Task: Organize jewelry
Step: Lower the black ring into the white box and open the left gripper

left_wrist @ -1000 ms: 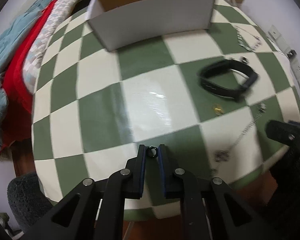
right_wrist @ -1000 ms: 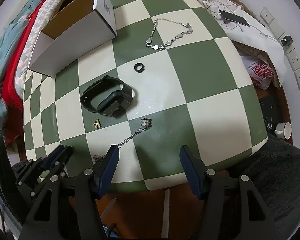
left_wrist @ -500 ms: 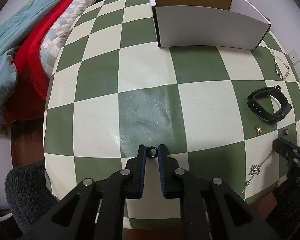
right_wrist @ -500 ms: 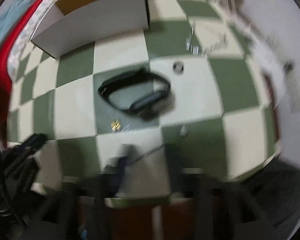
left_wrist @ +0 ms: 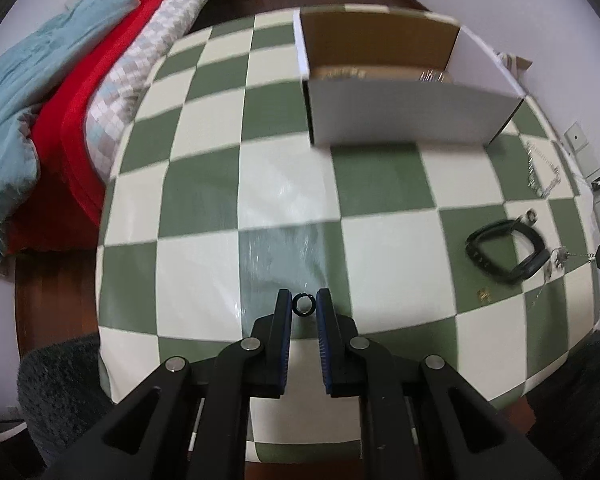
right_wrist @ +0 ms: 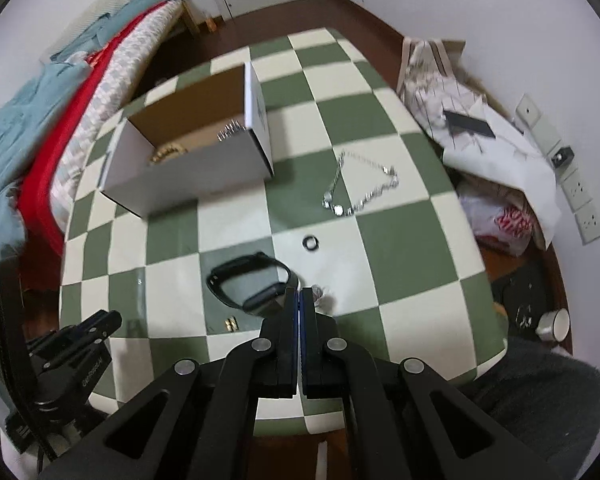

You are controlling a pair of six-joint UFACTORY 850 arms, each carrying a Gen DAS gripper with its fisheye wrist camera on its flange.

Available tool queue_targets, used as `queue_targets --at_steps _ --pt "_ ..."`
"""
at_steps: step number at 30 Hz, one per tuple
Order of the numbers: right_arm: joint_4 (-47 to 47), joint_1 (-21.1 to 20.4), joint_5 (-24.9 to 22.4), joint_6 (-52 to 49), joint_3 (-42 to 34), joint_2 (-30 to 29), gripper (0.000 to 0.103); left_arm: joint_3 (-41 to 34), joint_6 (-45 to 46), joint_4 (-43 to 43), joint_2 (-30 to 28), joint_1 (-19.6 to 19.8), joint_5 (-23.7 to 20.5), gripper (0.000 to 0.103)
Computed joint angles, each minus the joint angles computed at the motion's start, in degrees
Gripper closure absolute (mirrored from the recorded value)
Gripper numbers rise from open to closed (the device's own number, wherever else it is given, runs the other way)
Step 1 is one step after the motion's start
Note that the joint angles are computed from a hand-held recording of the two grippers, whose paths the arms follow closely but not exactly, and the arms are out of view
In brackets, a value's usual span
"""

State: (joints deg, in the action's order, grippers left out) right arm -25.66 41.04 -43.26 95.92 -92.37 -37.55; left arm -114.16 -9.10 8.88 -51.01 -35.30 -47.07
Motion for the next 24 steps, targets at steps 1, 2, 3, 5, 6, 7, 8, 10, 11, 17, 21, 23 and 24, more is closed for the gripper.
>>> queue_targets --at_steps 1,2,3,5,6,7,8,10,11,17,21,23,24 --pt "-0.80 0.13 -0.38 0.26 -0.15 0.20 0.103 -0.17 -0.16 0.08 0.28 -0.05 0.46 0.093" --pt "-1.42 0.33 -0.80 0.33 -0.62 0.18 0.103 -0.59 -0.17 0.08 0.37 -0.03 0.87 0.093" --pt "-1.80 0.52 -1.37 0.18 -1.04 0.19 0.103 -1.41 0.09 -0.16 0.21 0.06 0.97 0.093" --pt "-2.64 0.60 -1.23 -0.16 -1.33 0.49 0.103 -2.34 0.17 -0.41 0.48 -0.07 1.62 0.093" --pt "-3.04 0.72 -1.48 -0.24 -2.02 0.34 0.103 -2.89 0.29 -0.36 0.55 -0.08 1.93 0.093" --pt "-3.54 0.84 -1.63 -0.10 -2.53 0.19 0.103 -2.82 0.21 -0.42 1.07 -0.22 2.49 0.093" --pt "-4.17 0.96 -1.90 -0.23 -3.23 0.13 0.103 -3.49 0.42 -0.69 1.17 -0.22 2.78 0.093" --pt "-5.04 1.04 -2.02 -0.36 -4.25 0.09 0.103 -4.17 0.24 -0.78 1.85 -0.46 3.69 0.093" --pt "-5.81 1.09 -2.53 -0.59 -5.31 -0.12 0.103 -4.76 0.41 -1.13 1.91 -0.45 3.91 0.093" --pt "-8.69 0.70 -4.00 -2.13 -10.46 -1.34 0.103 -9.14 1.20 -2.78 1.73 -0.36 4.91 0.093" --pt "-9.70 -0.04 -4.87 -4.20 -13.76 -2.36 0.103 -15.15 1.30 -3.23 -0.90 -0.11 3.68 0.093" --pt "-9.93 -0.63 -5.18 -5.69 -15.52 -3.00 0.103 -20.44 1.38 -3.11 -3.70 0.06 1.83 0.093" --pt "-10.29 -0.93 -5.61 -6.42 -16.59 -3.45 0.103 -23.62 1.37 -3.14 -5.43 0.20 0.71 0.093"
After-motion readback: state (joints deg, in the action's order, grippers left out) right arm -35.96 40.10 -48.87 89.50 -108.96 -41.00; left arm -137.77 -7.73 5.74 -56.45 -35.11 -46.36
